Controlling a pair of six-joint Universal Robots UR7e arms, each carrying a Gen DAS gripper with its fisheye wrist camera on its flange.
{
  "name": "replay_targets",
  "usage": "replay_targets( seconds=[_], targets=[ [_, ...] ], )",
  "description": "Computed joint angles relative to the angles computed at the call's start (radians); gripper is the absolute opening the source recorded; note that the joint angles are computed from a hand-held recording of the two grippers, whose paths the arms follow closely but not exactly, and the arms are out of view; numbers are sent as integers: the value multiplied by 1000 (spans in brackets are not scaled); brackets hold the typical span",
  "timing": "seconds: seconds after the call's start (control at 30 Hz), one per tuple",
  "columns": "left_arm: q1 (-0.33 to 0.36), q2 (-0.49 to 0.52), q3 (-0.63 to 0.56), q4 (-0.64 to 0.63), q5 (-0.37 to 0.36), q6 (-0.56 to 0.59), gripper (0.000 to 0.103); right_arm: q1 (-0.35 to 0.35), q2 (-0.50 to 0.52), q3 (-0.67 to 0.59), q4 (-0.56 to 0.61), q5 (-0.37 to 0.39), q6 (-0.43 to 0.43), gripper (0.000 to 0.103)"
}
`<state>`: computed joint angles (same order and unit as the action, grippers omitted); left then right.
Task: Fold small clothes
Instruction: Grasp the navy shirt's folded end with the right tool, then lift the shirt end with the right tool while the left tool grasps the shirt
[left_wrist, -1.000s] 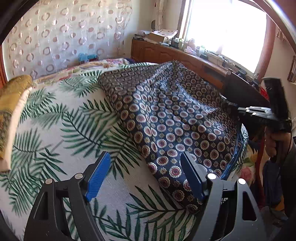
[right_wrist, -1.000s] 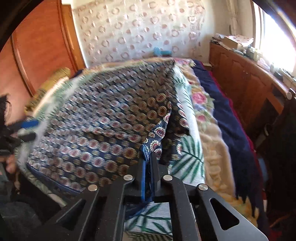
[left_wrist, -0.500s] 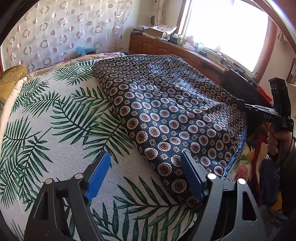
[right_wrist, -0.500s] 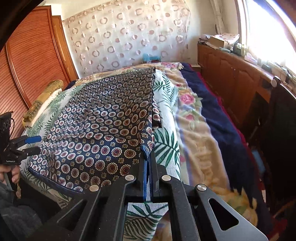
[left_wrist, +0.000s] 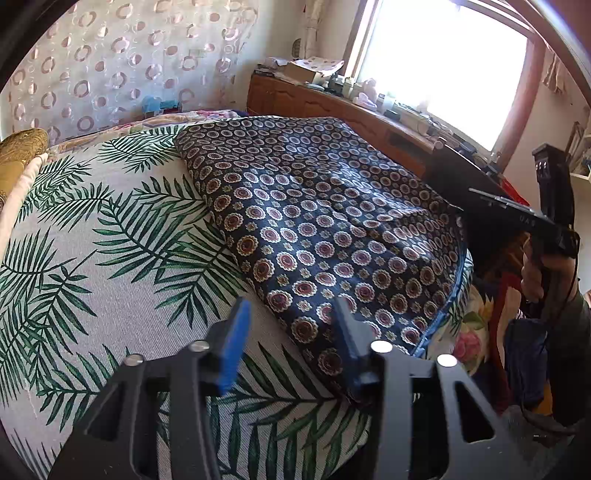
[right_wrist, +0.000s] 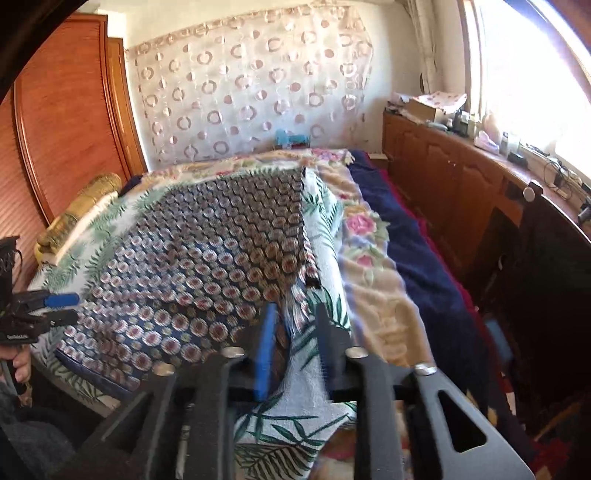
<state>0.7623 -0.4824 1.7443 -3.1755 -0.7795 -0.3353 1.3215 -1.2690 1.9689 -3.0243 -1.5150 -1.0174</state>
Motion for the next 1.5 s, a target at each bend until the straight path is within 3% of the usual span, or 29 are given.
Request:
replay_targets(
  seconds=[0.1, 0.2, 0.3, 0.4, 0.43, 0.47, 0.57, 0.93, 1.17, 1.5],
  targets=[
    [-5, -2, 7, 10, -14, -10, 38, -2, -16, 19, 20, 29, -10, 38],
    [-6, -3, 12, 27, -47, -23, 38, 0, -25, 46, 9, 40, -34, 53],
    [-4, -1, 13, 49, -81, -38, 38, 4, -27, 67, 16, 43, -52, 54],
    [-16, 9, 15, 44, -59, -32, 36, 10, -21, 83, 11, 39, -63, 55],
    [-17, 9, 14, 46, -63, -29, 30, 11, -18, 83, 18, 40, -64, 56],
    [-14, 8, 11, 53, -80, -29, 11, 11, -18, 86, 23, 40, -63, 56],
    [-23, 13, 4, 40, -69, -16, 4, 13, -13, 77, 60, 40, -59, 59],
    [-54, 5, -93, -50, -19, 156, 3, 24, -34, 79, 183, 47, -125, 67],
    [-32, 11, -154, -74, -15, 188, 3, 31, -40, 82, 230, 1, -200, 69],
    [-34, 9, -145, -110, 8, 197, 3, 36, 96, 17, 1, -136, -278, 66]
  ],
)
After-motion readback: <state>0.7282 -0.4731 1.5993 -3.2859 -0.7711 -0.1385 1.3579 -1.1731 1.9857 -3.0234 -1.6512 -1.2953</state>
